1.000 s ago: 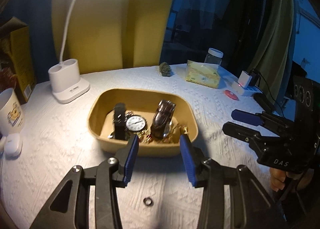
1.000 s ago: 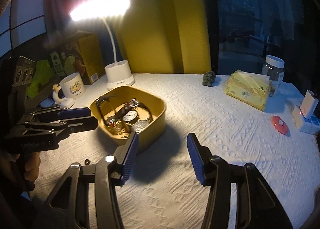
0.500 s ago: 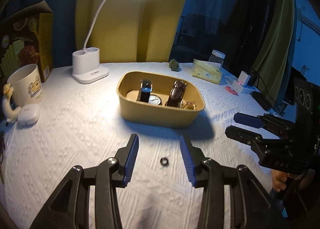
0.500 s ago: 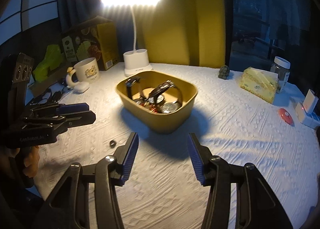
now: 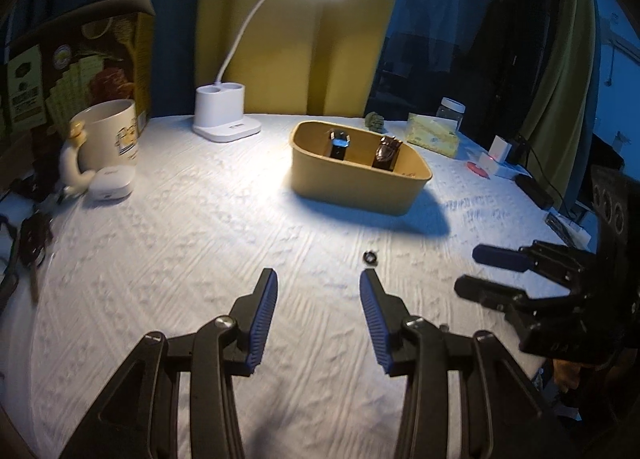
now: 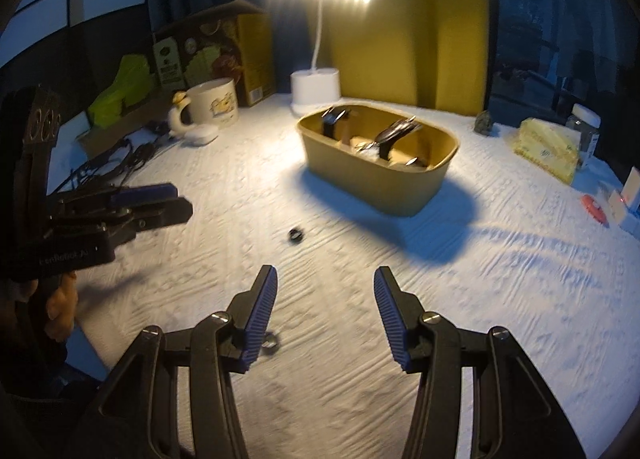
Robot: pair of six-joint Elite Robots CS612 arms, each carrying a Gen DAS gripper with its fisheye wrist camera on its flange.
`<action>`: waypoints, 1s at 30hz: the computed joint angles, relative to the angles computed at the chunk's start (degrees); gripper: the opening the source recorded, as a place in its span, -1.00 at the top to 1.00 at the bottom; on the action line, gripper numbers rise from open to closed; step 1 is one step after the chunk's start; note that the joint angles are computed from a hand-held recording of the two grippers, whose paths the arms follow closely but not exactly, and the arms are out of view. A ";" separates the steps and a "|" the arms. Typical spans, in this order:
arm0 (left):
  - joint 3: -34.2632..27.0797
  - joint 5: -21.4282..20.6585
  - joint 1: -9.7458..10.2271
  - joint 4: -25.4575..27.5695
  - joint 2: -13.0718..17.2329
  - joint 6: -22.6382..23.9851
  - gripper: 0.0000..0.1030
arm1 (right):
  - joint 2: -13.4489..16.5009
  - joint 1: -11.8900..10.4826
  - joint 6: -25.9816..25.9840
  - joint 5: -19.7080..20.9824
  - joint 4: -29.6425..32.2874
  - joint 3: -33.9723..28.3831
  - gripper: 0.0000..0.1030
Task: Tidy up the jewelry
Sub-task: 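Grasp the silver ring on the table with the right tool, then drop the black ring in the tray with the left tool while the right carries the silver ring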
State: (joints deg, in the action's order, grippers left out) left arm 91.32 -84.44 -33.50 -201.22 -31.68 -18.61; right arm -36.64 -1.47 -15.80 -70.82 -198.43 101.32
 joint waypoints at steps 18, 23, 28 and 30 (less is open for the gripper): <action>3.92 0.58 -0.28 -0.58 -0.62 -1.92 0.18 | 0.66 1.58 -3.09 -2.03 2.34 1.40 0.77; 3.57 0.40 -0.54 0.10 -0.58 -1.93 0.18 | 0.69 1.43 -3.64 -1.45 2.13 1.47 0.77; 2.78 0.18 -0.79 1.62 -0.54 -1.40 0.18 | 0.61 1.00 -3.36 -0.78 1.75 1.59 0.77; 2.20 0.04 -0.84 2.55 -0.48 -1.08 0.18 | 0.56 0.77 -3.16 -0.56 1.52 1.53 0.77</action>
State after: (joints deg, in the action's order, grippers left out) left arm 93.52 -84.40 -34.34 -198.67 -32.16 -19.69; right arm -36.07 -0.70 -18.96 -71.37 -196.91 102.85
